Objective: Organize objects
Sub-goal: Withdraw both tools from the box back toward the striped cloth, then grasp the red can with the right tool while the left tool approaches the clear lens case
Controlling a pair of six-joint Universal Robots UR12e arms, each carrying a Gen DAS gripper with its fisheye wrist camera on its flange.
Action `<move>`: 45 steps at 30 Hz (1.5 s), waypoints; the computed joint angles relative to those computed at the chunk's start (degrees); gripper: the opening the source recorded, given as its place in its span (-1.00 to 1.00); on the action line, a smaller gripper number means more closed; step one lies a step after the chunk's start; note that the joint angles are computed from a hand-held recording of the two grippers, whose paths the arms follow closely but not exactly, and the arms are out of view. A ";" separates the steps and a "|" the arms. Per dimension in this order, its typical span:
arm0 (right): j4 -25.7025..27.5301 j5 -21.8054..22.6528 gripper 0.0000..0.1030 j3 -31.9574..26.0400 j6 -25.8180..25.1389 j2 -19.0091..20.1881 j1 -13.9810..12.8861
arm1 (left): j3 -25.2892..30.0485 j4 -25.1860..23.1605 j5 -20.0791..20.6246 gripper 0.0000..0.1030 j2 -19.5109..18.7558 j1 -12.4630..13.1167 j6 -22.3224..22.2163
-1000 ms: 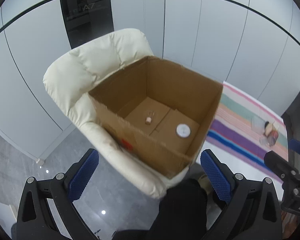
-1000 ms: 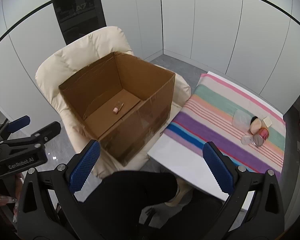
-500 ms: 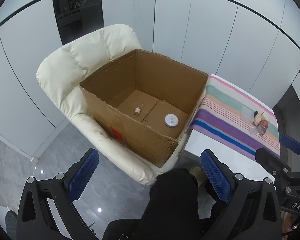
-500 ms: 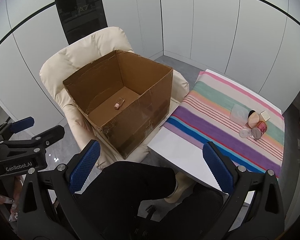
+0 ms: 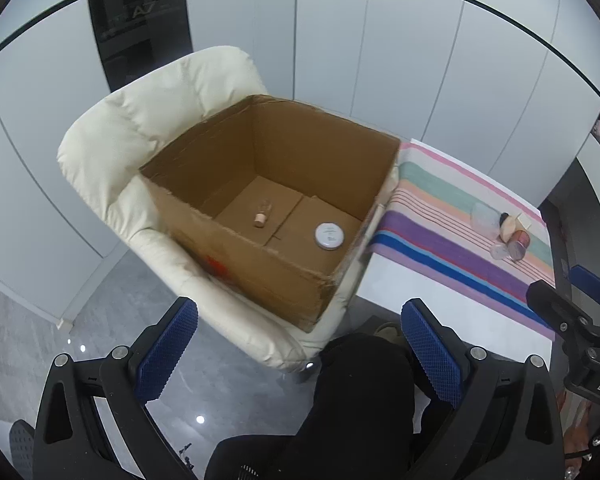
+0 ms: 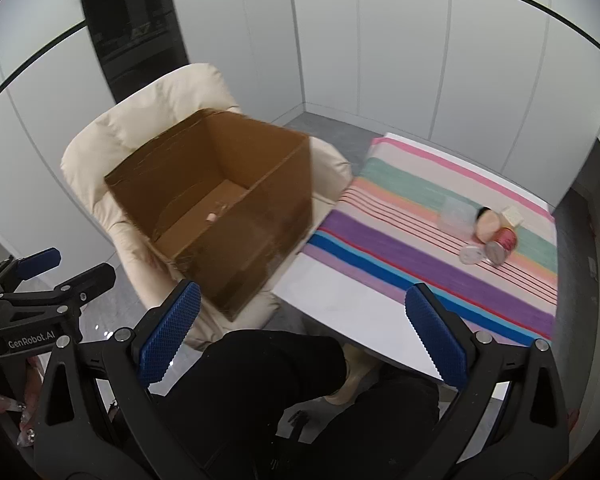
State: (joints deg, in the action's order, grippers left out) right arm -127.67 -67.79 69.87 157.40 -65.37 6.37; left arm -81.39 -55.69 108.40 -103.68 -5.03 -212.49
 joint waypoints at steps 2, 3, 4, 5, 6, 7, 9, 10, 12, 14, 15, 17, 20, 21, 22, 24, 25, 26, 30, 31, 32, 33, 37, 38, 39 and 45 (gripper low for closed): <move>-0.56 -0.42 1.00 0.29 0.86 -0.17 -0.56 | 0.66 0.28 -0.49 0.99 -0.62 -0.24 0.69; -0.83 -0.83 1.00 0.41 1.35 -0.24 -0.83 | 1.11 0.38 -0.78 0.98 -1.03 -0.43 1.14; -1.06 -1.31 1.00 0.50 1.88 -0.28 -1.14 | 1.71 0.55 -1.19 0.98 -1.59 -0.69 1.85; -1.13 -1.71 1.00 0.52 2.32 -0.29 -1.43 | 2.38 0.66 -1.70 0.98 -2.18 -0.94 2.65; -1.23 -2.24 1.00 0.57 2.82 -0.32 -1.72 | 2.79 0.71 -1.96 0.98 -2.55 -1.12 3.05; -1.38 -2.77 1.00 0.59 3.33 -0.33 -2.05 | 3.47 0.85 -2.49 0.98 -3.18 -1.39 3.86; -1.78 -3.64 1.00 0.86 4.17 -0.50 -2.71 | 4.58 1.13 -3.41 0.98 -4.21 -1.88 5.16; -2.05 -4.12 1.00 1.02 4.67 -0.59 -3.10 | 5.35 1.17 -3.86 0.98 -4.88 -2.21 5.93; -2.31 -4.95 1.00 1.17 5.65 -0.66 -3.90 | 6.53 1.13 -4.65 0.99 -5.89 -2.68 7.15; -2.57 -5.70 1.00 1.25 6.83 -0.69 -4.74 | 8.20 0.87 -5.66 0.99 -7.25 -3.22 8.58; -2.69 -6.11 1.00 1.31 7.47 -0.71 -5.15 | 8.95 0.71 -6.08 0.98 -7.80 -3.44 9.07; -2.92 -6.85 1.00 1.48 8.40 -0.78 -6.00 | 10.41 0.45 -6.79 0.98 -8.97 -3.91 10.01; -3.10 -8.20 1.00 1.66 9.62 -0.79 -7.11 | 12.38 0.06 -7.60 0.98 -10.55 -4.60 10.94; -2.99 -8.44 1.00 1.71 10.03 -0.78 -7.52 | 12.99 0.20 -8.08 0.98 -11.08 -4.79 11.08; -2.91 -8.74 1.00 1.79 10.45 -0.79 -7.96 | 13.75 0.24 -8.72 0.98 -11.74 -4.94 11.30; -2.85 -9.81 1.00 1.85 11.21 -0.68 -8.73 | 15.27 -0.26 -9.47 0.98 -12.96 -5.27 11.84; -2.93 -10.24 1.00 1.96 11.47 -0.68 -8.99 | 16.33 -0.73 -9.78 0.98 -13.80 -5.53 12.27; -3.00 -10.59 1.00 2.03 11.74 -0.63 -9.28 | 17.00 -1.00 -9.98 0.98 -14.37 -5.71 12.57; -2.96 -11.73 1.00 1.78 13.25 0.06 -10.67 | 21.21 -3.17 -11.21 0.98 -17.68 -6.55 13.99; -2.89 -12.04 1.00 1.62 13.61 0.31 -10.98 | 21.90 -3.55 -11.45 0.98 -18.24 -6.67 14.29; -2.78 -12.20 1.00 1.29 13.97 0.69 -11.21 | 23.04 -4.21 -11.59 0.98 -19.12 -6.86 14.61; -2.67 -12.30 1.00 0.99 14.44 1.12 -11.54 | 23.88 -4.77 -11.64 0.98 -19.71 -6.95 14.80; -1.79 -13.28 1.00 0.04 15.63 2.49 -12.27 | 27.79 -6.94 -12.11 0.98 -22.67 -7.45 15.50; -1.53 -13.38 1.00 -0.22 15.88 2.82 -12.39 | 28.40 -7.21 -12.19 0.98 -23.16 -7.49 15.58; -1.34 -13.30 1.00 -0.52 16.14 3.23 -12.56 | 29.07 -7.49 -12.44 0.98 -23.71 -7.51 15.67; -2.50 -11.61 1.00 -1.76 17.09 5.38 -13.03 | 33.99 -9.76 -13.43 0.98 -27.57 -7.65 16.82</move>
State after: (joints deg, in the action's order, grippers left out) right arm -130.17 -79.40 68.10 174.49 -59.99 -6.66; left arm -47.40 -65.45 94.97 -131.26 -12.69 -195.67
